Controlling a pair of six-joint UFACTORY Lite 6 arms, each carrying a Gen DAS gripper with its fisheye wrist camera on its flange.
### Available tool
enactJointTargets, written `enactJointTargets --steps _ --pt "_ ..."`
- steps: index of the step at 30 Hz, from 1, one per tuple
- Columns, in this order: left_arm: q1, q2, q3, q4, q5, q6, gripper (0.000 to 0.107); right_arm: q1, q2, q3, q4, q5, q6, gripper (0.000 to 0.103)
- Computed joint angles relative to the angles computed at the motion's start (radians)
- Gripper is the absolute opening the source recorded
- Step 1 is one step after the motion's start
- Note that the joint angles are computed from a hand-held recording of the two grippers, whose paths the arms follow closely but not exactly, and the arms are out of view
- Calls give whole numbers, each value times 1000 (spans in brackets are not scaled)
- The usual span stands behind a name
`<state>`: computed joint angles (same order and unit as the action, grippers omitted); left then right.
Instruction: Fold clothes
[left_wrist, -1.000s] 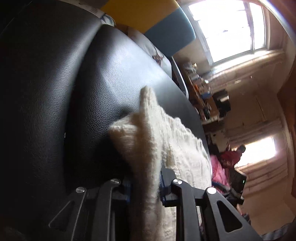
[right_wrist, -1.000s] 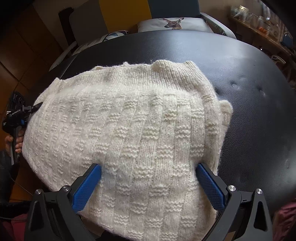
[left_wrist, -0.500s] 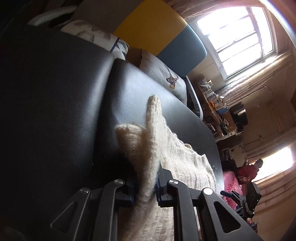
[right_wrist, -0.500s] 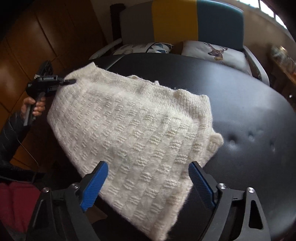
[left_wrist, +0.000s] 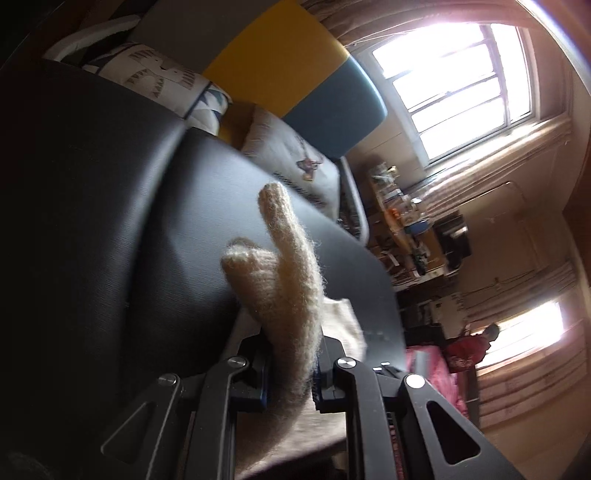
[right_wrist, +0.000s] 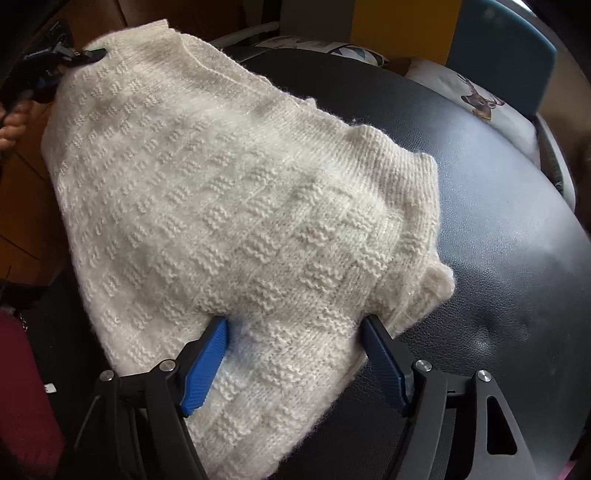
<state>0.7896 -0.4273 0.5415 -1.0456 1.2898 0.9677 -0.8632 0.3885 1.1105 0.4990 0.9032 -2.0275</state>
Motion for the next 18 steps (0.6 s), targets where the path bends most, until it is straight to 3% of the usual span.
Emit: enactJointTargets --steps 5,13,18 --pt "-183 -137 -26 -128 -26 -238 14 -55 45 32 40 24 -42 76" --pt "-683 -178 24 -264 -422 -547 14 -121 137 123 81 92 -52 79" --pt "-1049 -44 115 -299 -744 -664 14 -170 210 196 112 159 -62 81"
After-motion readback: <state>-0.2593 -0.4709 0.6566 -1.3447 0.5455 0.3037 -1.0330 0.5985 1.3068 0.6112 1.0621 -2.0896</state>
